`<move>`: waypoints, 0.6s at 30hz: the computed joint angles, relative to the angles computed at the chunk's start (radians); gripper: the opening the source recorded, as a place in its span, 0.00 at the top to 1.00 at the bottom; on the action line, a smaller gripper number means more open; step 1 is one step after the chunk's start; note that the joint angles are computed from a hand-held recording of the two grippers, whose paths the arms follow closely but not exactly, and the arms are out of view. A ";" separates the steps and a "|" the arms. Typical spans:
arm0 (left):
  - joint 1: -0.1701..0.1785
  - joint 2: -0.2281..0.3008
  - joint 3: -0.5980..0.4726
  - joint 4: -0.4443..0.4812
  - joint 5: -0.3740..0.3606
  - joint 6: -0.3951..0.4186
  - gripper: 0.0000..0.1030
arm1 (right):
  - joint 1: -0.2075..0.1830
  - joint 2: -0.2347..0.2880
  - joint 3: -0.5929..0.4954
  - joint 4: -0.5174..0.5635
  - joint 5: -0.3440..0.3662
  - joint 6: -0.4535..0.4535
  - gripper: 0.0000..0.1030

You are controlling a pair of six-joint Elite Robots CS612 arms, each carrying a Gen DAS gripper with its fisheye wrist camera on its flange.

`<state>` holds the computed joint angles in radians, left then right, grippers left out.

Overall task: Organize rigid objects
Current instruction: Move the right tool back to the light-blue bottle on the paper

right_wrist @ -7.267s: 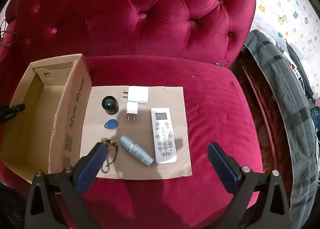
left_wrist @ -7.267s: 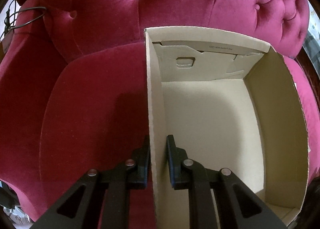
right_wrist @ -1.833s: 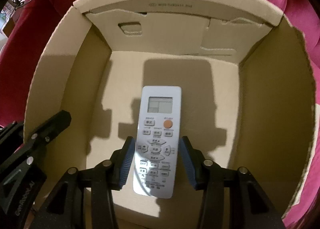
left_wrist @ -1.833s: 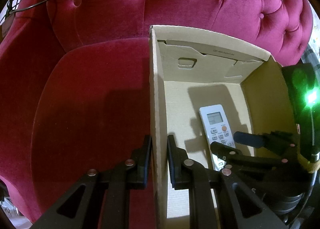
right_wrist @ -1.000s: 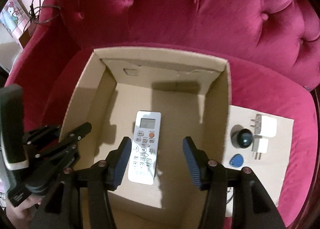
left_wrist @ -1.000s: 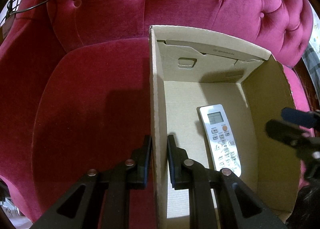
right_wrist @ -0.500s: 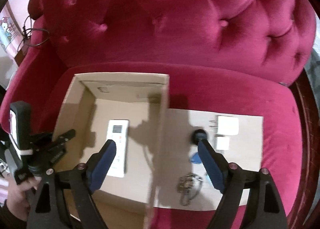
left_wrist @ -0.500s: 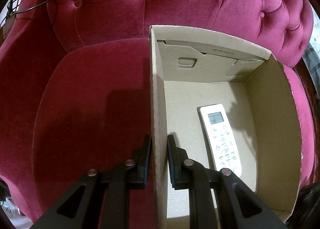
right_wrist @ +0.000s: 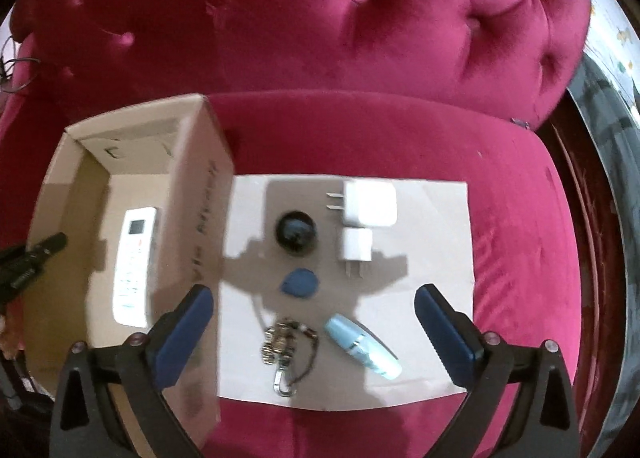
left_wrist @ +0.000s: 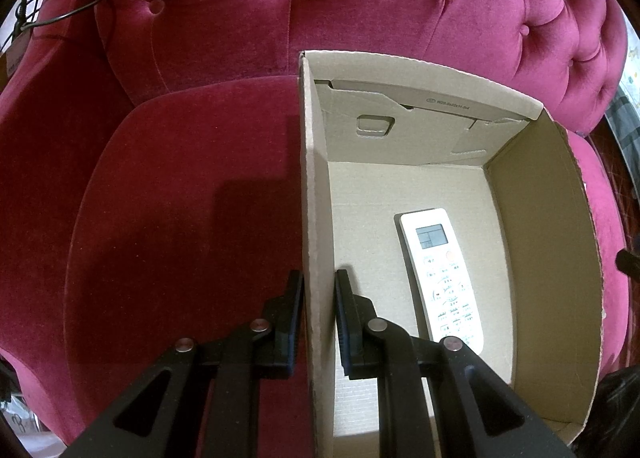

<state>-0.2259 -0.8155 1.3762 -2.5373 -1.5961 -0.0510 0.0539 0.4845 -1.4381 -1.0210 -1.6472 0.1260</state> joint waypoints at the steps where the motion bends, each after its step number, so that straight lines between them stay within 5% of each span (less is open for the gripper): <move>1: 0.000 0.000 0.000 0.000 0.000 0.000 0.84 | -0.002 0.007 -0.007 0.005 -0.005 0.003 0.00; 18: -0.002 0.001 -0.001 0.000 0.007 0.002 0.84 | -0.046 0.104 -0.085 0.048 0.006 0.048 0.00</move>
<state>-0.2281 -0.8150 1.3756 -2.5376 -1.5893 -0.0495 0.0081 0.5883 -1.5230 -0.9734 -1.6409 0.1739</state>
